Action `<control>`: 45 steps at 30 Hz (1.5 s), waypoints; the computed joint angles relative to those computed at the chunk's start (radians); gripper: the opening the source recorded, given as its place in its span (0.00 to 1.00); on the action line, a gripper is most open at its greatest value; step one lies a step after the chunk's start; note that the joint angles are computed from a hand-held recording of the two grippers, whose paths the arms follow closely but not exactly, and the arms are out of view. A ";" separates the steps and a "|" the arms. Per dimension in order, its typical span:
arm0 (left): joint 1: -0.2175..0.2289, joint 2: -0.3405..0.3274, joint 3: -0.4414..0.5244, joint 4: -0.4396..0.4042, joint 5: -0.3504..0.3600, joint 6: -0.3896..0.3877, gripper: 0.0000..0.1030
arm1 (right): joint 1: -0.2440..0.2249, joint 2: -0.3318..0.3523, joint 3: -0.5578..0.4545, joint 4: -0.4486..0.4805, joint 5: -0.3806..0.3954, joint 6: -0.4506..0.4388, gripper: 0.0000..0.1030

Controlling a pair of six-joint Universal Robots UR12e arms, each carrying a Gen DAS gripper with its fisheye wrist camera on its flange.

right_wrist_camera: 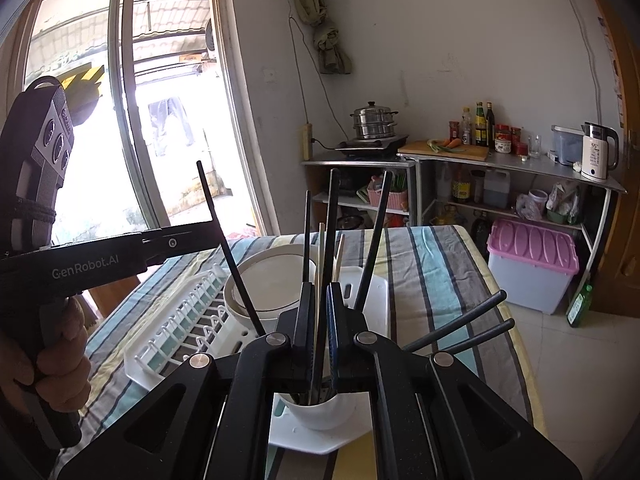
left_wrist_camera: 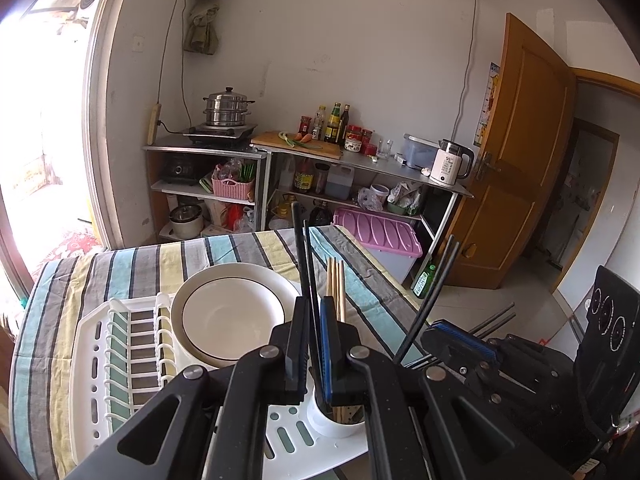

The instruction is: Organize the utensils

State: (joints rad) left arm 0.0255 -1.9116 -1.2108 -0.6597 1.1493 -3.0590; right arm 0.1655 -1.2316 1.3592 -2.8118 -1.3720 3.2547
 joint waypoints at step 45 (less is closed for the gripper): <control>0.001 0.407 -0.631 0.267 0.199 -0.021 0.17 | 0.050 -0.273 0.389 -0.086 -0.091 -0.058 0.23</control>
